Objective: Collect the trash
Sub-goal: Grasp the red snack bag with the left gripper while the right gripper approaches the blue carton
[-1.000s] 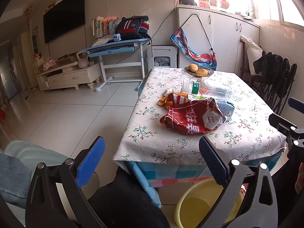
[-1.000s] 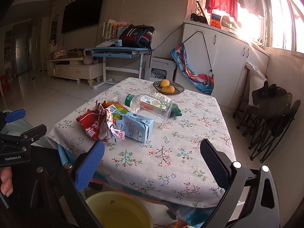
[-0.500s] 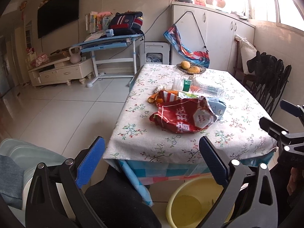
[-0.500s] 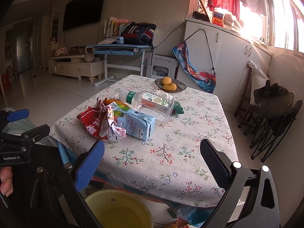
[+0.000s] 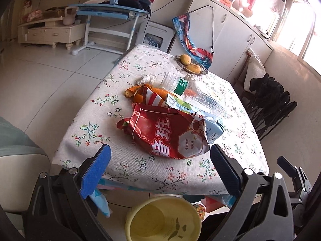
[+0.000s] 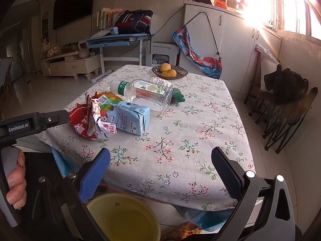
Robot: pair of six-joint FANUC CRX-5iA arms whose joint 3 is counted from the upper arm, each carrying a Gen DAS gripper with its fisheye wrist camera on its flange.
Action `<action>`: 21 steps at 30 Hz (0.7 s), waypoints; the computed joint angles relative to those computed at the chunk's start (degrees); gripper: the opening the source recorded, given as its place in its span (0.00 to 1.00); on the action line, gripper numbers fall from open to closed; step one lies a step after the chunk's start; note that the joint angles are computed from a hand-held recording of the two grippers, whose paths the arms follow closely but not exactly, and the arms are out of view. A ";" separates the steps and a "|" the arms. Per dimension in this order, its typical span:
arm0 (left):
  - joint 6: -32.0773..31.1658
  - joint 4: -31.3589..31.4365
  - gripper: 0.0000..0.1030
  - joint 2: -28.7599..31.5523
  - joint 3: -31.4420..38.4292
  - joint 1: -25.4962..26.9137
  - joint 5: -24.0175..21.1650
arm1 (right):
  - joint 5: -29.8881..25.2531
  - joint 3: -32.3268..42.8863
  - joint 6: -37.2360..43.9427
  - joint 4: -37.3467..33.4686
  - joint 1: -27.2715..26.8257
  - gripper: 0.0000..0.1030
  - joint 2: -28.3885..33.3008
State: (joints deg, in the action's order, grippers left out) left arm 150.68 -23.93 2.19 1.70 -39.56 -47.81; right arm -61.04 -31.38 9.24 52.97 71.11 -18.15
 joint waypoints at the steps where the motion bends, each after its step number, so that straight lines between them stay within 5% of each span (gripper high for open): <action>1: -0.23 1.40 0.93 0.73 0.16 0.88 0.34 | 0.22 -0.03 0.04 -0.30 -0.13 0.94 -0.10; 7: 1.55 9.40 0.88 3.44 -1.43 6.02 4.10 | 1.91 -0.16 0.38 -2.13 -1.06 0.94 -0.73; 12: -1.64 12.55 0.63 6.72 0.58 7.31 3.96 | 3.18 0.07 0.74 -3.31 -2.00 0.94 -0.80; 16: -6.49 16.09 0.32 7.35 0.09 8.65 5.20 | 4.20 0.24 1.18 -4.37 -2.73 0.94 -0.62; 21: -11.78 16.49 0.17 5.97 -0.68 8.80 6.25 | 5.16 0.70 1.86 -5.60 -3.28 0.94 -0.24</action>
State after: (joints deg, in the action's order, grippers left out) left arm 138.89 -7.44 8.16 1.01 -30.76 -41.56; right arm -55.87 -30.68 11.09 47.37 67.83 -18.38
